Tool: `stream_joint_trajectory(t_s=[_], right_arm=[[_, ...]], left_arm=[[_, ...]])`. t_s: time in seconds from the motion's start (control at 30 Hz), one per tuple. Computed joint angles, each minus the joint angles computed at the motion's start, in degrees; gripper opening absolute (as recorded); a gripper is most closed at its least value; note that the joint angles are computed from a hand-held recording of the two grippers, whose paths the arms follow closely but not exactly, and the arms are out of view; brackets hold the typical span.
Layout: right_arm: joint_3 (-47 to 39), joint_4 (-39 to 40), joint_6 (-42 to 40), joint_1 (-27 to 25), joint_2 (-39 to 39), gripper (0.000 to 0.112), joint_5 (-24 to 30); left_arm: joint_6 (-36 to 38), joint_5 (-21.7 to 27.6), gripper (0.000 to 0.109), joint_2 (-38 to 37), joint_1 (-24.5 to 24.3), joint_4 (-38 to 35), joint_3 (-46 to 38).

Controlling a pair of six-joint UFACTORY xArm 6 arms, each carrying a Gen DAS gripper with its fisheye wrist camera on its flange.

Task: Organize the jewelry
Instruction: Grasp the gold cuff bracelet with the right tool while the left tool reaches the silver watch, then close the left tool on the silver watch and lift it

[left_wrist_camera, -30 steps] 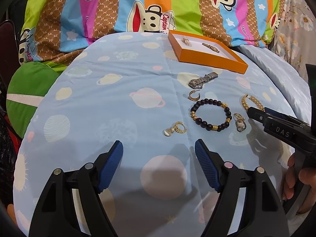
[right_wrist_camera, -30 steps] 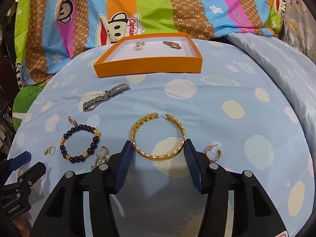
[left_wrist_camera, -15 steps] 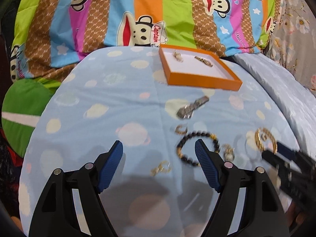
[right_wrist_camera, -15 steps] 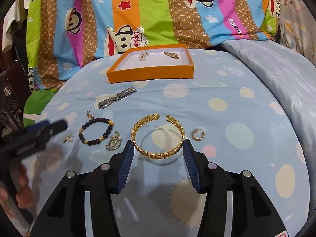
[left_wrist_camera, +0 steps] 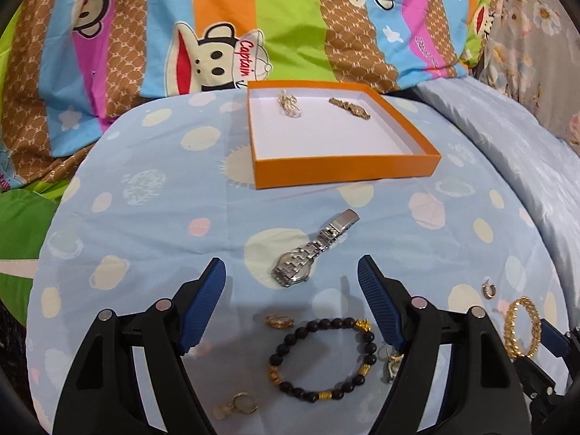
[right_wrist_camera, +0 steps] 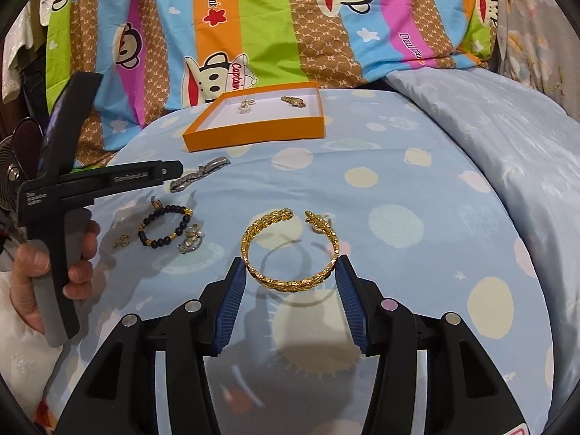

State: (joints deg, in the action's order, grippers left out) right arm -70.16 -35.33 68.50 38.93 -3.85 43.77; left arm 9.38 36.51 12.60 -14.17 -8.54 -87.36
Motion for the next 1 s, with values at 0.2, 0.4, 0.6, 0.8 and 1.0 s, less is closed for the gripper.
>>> stream_joint_trajectory(t_s=[0.2,0.4,0.6,0.8,1.0], right_arm=[[0.79,-0.06,0.29,-0.15,-0.47,0.050,-0.72],[1.22,0.48,0.25,-0.65,-0.47,0.050,-1.41],[0.77,0.86,-0.07,-0.78,0.25,0.050,-2.33],[0.11,0.22,0.03,-0.52,0.08,0.050,-2.38],[-2.14,-0.36,-1.55,-1.25,0.13,0.050,-2.76]], left_arm=[[-0.16,3.98,0.060,4.89,-0.75,0.61,-5.04],[1.01,2.67,0.032,5.14,-1.06,0.14,-4.86],[4.44,2.31,0.024,3.74,-1.11,-3.76,-3.11],[7.15,3.63,0.024,0.43,-0.36,-10.07,-1.05],[11.16,4.98,0.023,-4.14,0.95,-15.72,-0.76]])
